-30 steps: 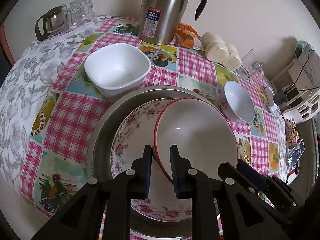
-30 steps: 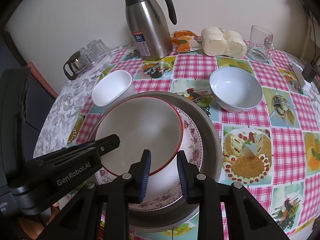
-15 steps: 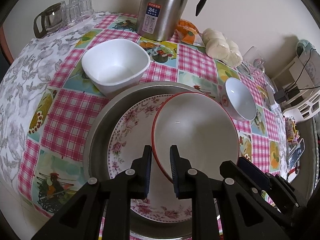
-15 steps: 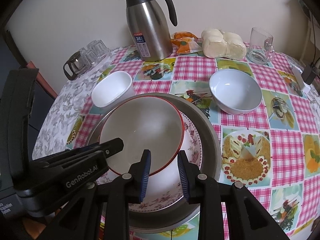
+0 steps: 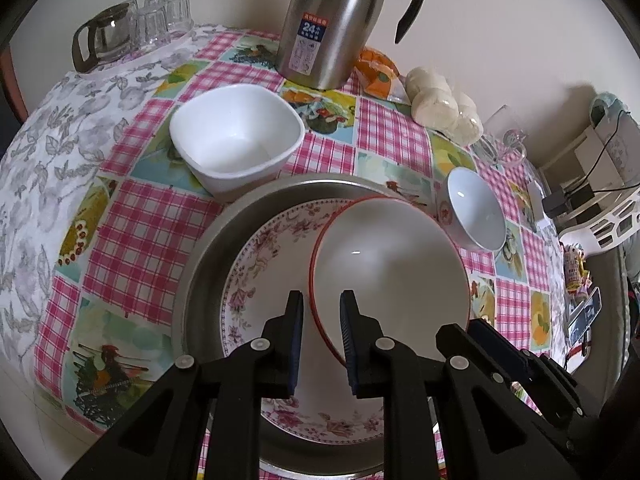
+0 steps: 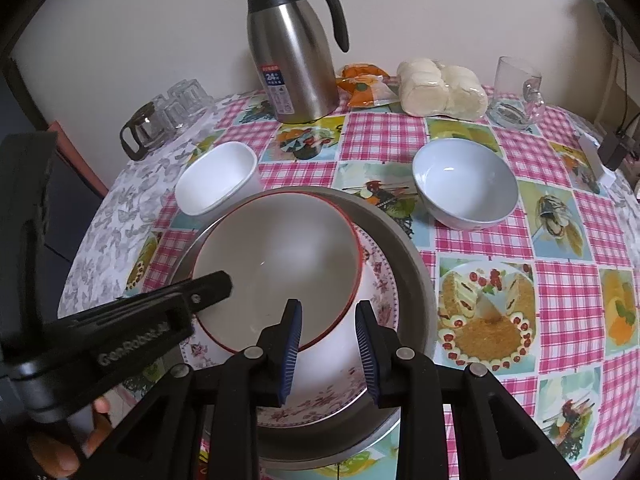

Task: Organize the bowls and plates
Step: 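Lower the strawberry bowl onto the floral plate in the basin, then open both tools to release the strawberry bowl, then move both tools toward the white square bowl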

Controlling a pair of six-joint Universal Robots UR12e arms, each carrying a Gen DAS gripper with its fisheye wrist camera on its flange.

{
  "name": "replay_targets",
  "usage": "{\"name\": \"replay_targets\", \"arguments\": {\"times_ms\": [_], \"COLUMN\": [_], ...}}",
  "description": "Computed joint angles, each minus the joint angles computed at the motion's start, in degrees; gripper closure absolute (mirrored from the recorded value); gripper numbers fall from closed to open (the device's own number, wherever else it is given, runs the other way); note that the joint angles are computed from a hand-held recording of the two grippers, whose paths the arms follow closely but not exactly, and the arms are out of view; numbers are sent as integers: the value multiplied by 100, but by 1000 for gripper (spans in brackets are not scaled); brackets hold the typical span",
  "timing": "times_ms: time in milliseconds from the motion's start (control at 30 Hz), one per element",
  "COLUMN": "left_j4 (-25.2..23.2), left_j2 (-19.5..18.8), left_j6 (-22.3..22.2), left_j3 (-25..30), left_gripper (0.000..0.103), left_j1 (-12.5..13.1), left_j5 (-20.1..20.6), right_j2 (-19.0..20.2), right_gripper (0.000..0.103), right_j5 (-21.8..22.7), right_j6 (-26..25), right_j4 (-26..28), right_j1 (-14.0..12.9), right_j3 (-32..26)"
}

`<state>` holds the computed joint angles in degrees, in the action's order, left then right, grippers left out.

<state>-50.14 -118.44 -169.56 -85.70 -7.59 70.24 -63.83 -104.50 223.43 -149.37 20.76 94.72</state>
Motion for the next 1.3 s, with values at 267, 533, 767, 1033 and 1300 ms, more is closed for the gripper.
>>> {"name": "replay_targets", "arguments": {"times_ms": [267,533,767,1033,1300], "left_j4": [321,685,884,1105,1168], "left_j2": [78,108,74,33,-16], "left_j6": [-115,-354,-556,-791,-907], "left_j3": [-80,-136,-141,-133,-96], "left_gripper": [58,42,24,16,7], "left_j1": [10,31,56,100,119], "left_j5": [168,471,739,923,1160], "right_j2": [-38,-32,-31,-27,-25], "right_gripper": [55,24,10,0,0], "right_j5": [-312,-504,-532,-592,-768], "right_j6": [44,-14,-36,-51,32], "right_j4": [-51,-272,-363,-476,-462], "right_j1": [51,80,77,85,101], "right_j3": [6,33,55,77,79]}}
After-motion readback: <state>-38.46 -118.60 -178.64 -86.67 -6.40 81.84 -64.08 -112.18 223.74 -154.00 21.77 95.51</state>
